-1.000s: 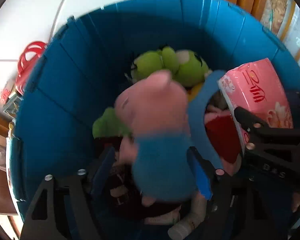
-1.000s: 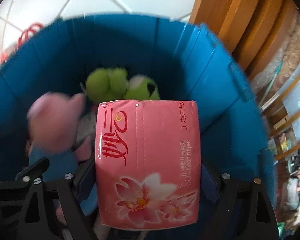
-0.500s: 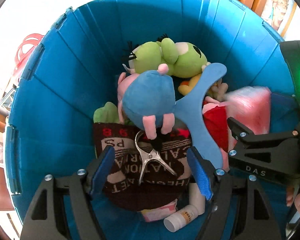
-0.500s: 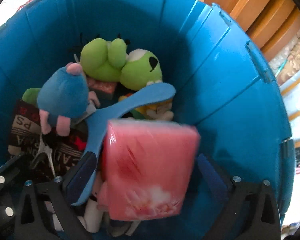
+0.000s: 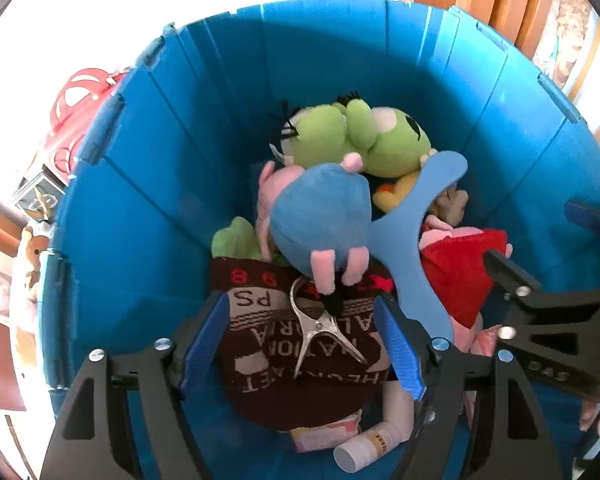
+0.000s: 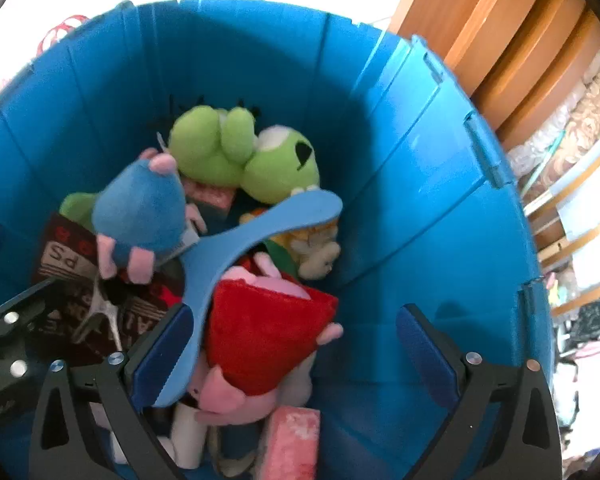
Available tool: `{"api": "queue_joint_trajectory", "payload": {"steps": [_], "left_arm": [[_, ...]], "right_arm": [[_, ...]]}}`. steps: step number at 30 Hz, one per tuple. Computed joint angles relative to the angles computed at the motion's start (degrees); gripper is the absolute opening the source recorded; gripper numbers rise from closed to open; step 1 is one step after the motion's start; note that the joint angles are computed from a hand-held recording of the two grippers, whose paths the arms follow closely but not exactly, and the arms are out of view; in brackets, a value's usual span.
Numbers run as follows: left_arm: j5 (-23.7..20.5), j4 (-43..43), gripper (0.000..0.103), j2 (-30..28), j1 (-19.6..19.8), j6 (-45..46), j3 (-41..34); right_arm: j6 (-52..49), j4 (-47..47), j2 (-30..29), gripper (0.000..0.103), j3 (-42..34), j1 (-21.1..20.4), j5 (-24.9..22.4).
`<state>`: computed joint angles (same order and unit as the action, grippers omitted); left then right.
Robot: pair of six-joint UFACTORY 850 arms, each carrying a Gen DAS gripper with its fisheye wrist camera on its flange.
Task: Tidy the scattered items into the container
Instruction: 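Open the left tool to drop the pig plush while the right tool releases the tissue pack into the crate, then move both open tools back from the crate to the toy pile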
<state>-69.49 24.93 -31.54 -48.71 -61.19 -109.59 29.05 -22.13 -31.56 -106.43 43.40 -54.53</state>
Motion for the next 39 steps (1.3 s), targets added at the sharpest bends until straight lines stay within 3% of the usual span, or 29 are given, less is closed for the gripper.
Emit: {"api": "queue_joint_trajectory", "payload": {"steps": [9,14,22,27,32,39], "left_arm": [[0.75,6.73,0.074,6.58,-5.88,-3.54,4.54],[4.61,10.97,0.074,13.85,-10.07,-9.88,12.01],[5.22,18.77,0.074,27.31,-15.50,-20.06,26.14],[-1.37,25.84,0.074,40.02,-20.71,-26.39,38.02],[-10.61,28.04,0.074,52.25,-26.48,-29.69,48.45],[-23.49,26.34,0.074,66.00,-32.51,-34.83,58.71]], "right_arm": [[1.80,1.23,8.27,0.103,6.08,0.31,4.90],[9.54,-5.88,15.35,0.103,13.38,3.82,6.37],[24.87,-13.72,20.66,0.103,19.04,12.47,4.77],[39.88,-23.21,20.00,0.103,18.00,21.57,0.93],[50.32,-30.40,13.95,0.103,10.60,30.65,-2.45],[45.51,-28.27,-0.84,0.103,-9.28,36.37,-4.91]]}}
